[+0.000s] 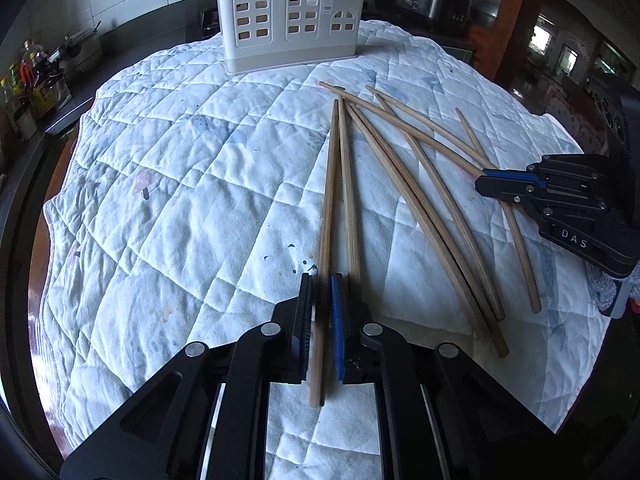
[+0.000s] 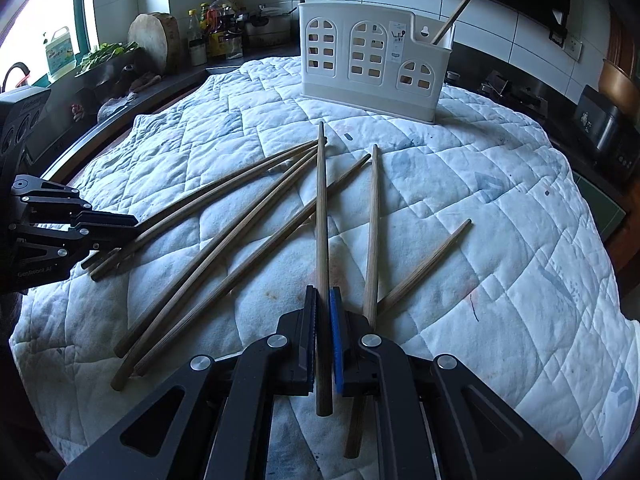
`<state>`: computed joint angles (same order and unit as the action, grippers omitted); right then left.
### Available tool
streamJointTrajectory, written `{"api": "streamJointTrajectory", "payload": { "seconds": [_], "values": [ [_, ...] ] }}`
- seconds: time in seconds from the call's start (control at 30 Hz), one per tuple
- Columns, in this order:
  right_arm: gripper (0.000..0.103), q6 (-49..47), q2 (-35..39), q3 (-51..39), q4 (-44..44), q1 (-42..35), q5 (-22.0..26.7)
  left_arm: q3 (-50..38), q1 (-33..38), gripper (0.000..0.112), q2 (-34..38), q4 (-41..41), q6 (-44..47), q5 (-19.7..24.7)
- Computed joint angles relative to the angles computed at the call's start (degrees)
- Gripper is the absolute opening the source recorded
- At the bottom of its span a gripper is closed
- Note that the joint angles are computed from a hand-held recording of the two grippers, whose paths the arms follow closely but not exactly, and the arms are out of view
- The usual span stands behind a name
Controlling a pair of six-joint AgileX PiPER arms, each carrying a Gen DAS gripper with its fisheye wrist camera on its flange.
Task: Organize utensils
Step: 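Lift the chopsticks with both tools and carry them above the white holder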
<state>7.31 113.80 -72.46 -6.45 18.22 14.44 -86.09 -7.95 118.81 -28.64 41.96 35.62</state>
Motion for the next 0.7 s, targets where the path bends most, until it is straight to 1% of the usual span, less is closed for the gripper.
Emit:
{"api": "streamJointTrajectory", "payload": {
  "seconds": [0.07,0.17,0.23,0.4,0.6,0.7],
  "values": [
    [0.007,0.0,0.0,0.2,0.2,0.0,-0.3,-0.3,0.4,0.006,0.1,-1.7,1.1,0.8],
    [0.007,0.2,0.0,0.1,0.1,0.0,-0.2,-0.3,0.3,0.006,0.5,-2.6,2.0,0.8],
    [0.007,-0.5,0.2,0.0,0.9,-0.1,-0.1,0.5,0.0,0.006,0.3,-2.7,3.7,-0.2],
    [0.007,-1.6,0.2,-0.1,2.0,-0.2,0.2,-2.3,0.9,0.007,1.6,-2.4,1.2,3.5],
    [0.007,-1.6,0.6,-0.9,1.7,-0.1,1.2,-3.2,0.5,0.007,1.9,-0.9,-0.1,4.2],
    [0.007,-0.2,0.3,-0.4,0.5,0.0,0.4,-3.7,0.5,0.005,1.9,-0.7,-0.9,4.6]
  ]
}}
